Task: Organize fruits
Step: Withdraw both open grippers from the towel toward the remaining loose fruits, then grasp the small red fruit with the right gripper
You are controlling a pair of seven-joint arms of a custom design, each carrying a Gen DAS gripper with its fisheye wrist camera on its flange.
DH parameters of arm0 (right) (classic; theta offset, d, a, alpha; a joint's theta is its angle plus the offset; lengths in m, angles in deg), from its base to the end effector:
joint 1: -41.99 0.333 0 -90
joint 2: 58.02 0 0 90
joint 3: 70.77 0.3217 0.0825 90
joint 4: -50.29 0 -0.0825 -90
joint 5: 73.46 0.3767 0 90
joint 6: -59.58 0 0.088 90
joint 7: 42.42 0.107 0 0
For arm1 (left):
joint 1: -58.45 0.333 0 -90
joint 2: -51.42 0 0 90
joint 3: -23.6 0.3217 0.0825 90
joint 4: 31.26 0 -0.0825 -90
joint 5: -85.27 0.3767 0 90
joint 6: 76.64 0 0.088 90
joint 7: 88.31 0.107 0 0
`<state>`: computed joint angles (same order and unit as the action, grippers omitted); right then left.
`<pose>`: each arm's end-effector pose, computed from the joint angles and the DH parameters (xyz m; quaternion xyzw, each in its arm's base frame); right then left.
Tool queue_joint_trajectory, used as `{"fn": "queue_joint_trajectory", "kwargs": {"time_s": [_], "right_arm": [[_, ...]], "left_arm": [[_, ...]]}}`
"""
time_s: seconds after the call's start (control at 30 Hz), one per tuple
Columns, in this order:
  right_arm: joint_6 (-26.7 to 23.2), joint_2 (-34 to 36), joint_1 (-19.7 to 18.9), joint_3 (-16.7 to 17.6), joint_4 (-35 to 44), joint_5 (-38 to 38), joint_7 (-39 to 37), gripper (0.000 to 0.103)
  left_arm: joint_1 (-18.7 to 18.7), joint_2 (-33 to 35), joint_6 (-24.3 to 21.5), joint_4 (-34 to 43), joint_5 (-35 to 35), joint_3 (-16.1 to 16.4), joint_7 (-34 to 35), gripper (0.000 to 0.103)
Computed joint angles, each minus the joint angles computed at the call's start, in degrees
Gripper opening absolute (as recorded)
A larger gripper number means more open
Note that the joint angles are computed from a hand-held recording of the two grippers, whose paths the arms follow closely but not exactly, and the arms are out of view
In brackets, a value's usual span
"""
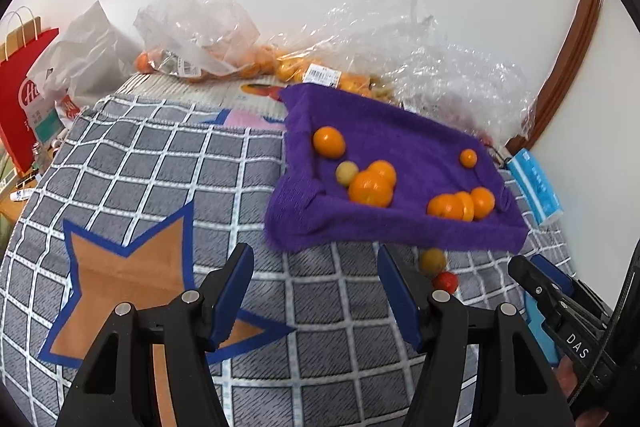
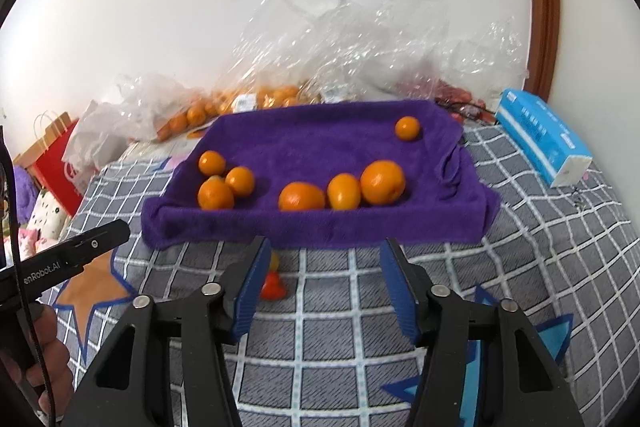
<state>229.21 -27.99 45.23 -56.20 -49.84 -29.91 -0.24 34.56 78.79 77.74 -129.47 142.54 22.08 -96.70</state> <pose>0.6840 0.1438 0.3533 -0.7588 0.5252 -0.1433 0.3575 0.6173 -0.3213 0.3654 -0.7892 0.4865 -0.2988 0.2262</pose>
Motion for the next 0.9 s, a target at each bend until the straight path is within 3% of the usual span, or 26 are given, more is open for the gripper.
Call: {"fn": "queue_joint_trajectory", "kwargs": {"time_s": [0.2, 0.43, 0.7, 0.9], "right_arm": [[-0.8, 1.0, 1.9, -1.1, -0.5, -2.9, 0.9, 0.035], [-5.4, 4.0, 2.9, -1.9, 2.6, -5.5, 3.5, 0.035], [-5.8, 6.2, 5.7, -4.2, 4.3, -10.5, 7.5, 0.035], [-5.6, 7.5, 7.5, -6.2, 5.8, -14.4, 11.4, 0.033]], "left_arm": [[1.2, 0.2, 0.6, -1.7, -2.4, -0.5, 2.2, 0.062], [1.8, 1.6, 2.5, -1.6, -4.2, 0.0, 4.3, 0.062], [1.0, 3.1, 4.6, -1.5, -5.0, 1.8, 4.5, 0.062], [-0.7, 3.7, 1.9, -0.3, -2.3, 2.7, 4.1, 0.062]]}}
